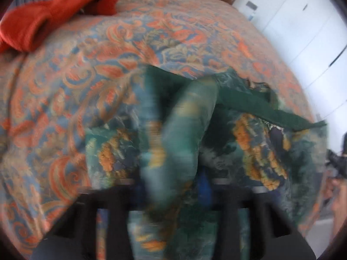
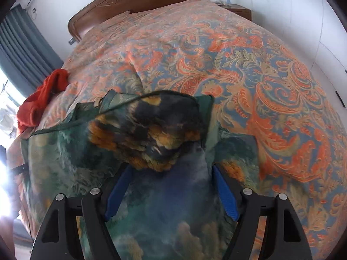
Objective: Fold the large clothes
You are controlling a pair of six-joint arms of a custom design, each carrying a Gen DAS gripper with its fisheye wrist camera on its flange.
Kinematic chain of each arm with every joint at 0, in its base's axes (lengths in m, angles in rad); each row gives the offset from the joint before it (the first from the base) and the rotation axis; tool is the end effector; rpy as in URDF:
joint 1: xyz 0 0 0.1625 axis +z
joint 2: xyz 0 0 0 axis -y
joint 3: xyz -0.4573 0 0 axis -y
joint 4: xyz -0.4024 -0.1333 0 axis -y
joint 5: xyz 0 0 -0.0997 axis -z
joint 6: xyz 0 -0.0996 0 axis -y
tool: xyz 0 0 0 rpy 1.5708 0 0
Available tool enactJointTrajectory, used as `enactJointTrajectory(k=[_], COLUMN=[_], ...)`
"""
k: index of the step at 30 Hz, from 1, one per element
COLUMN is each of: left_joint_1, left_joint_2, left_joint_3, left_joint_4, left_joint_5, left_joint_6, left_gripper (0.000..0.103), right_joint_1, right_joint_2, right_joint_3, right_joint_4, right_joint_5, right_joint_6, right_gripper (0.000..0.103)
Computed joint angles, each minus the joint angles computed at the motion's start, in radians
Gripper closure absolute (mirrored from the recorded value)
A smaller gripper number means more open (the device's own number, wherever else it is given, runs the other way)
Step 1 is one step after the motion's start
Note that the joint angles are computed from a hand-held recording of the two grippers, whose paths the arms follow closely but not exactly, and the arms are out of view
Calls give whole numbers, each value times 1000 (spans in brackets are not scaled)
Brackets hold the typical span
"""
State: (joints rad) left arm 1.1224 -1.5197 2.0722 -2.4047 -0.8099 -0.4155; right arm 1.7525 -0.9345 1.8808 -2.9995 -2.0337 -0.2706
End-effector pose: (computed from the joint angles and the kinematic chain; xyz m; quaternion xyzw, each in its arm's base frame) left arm -0.0268 -0.5216 0.3664 -0.0369 0.9201 -0.2722 0.2794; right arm 0.2024 -0.6101 0.1712 0.1585 -0.9334 0.2224 0.2329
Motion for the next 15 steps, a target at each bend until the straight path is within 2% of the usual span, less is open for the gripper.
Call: enactJointTrajectory(k=[1, 2, 4, 8, 11, 15], left_joint_1=[-23, -34, -78, -129, -151, -129], left_joint_2=[-3, -7, -36, -35, 35, 154], left_joint_3=[7, 17, 45, 54, 46, 24], left_joint_4=[12, 5, -29, -190, -403, -667], left_joint_5=[48, 71, 138, 239, 343, 422], left_joint_6=[0, 7, 31, 130, 267, 438], left_gripper=[90, 93, 94, 94, 94, 94], right_joint_1=[1, 5, 16, 69, 116, 156], right_joint_2=[8, 13, 9, 18, 62, 140], right_joint_3=[5, 3, 14, 30, -14, -105], right_joint_4=[-31, -40, -85, -298, -443, -554], right_joint_5=[-3, -25, -46, -129, -172, -232], right_joint_6=[10, 25, 36, -85, -199, -277], right_gripper=[70, 92, 94, 95, 95, 96])
